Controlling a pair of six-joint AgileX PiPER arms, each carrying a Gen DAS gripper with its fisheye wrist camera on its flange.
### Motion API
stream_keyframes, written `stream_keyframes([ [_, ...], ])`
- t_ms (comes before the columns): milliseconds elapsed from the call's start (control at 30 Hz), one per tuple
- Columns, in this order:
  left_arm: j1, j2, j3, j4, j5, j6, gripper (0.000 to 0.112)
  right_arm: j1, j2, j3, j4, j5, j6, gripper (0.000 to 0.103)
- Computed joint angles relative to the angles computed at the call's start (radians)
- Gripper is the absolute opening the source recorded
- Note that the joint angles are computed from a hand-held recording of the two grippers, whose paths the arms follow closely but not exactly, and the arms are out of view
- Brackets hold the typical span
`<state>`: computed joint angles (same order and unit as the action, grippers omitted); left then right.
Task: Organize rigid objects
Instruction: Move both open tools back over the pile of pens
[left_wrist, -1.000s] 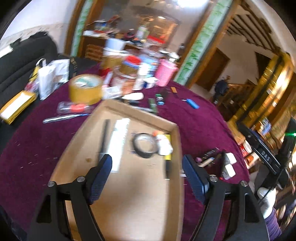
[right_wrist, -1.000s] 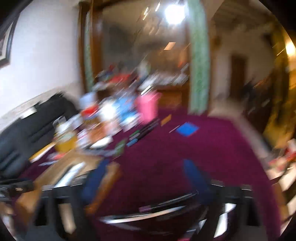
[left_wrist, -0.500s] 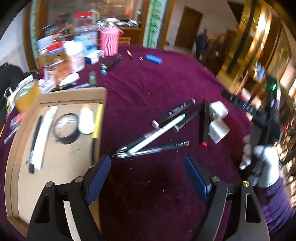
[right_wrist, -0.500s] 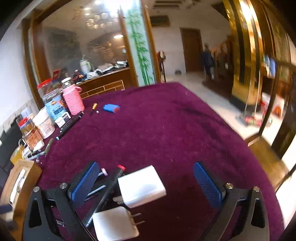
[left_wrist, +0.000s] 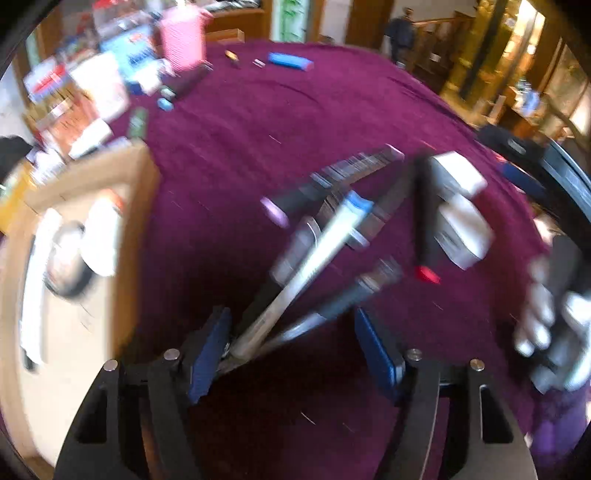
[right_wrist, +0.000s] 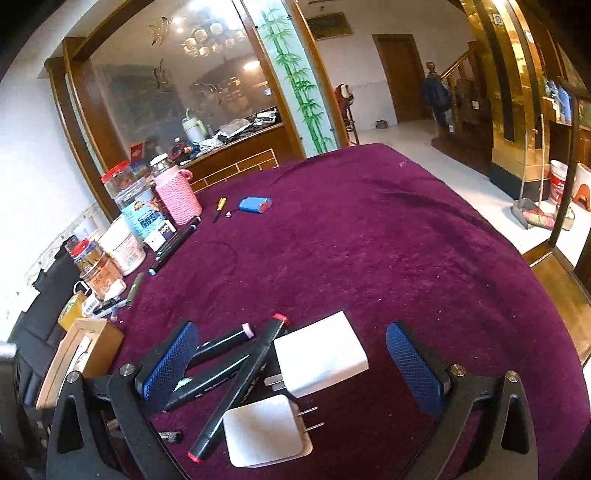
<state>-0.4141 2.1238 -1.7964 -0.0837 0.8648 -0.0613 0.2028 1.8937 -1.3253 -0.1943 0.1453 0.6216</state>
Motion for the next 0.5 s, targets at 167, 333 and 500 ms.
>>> stream_keyframes([
  [167, 0.024, -0.069, 0.1, -0.28, 0.034, 0.214, 0.051, -0.005, 0.002, -0.004, 0.21, 0.008, -0.208, 0.103],
  [333, 0.005, -0.107, 0.136, -0.13, -0.095, 0.098, 0.051, -0.01, 0.003, 0.0, 0.237, 0.01, -0.222, 0.103],
  [500, 0.031, -0.025, 0.035, -0.129, -0.092, 0.036, 0.051, -0.013, 0.011, -0.01, 0.279, 0.024, -0.259, 0.103],
])
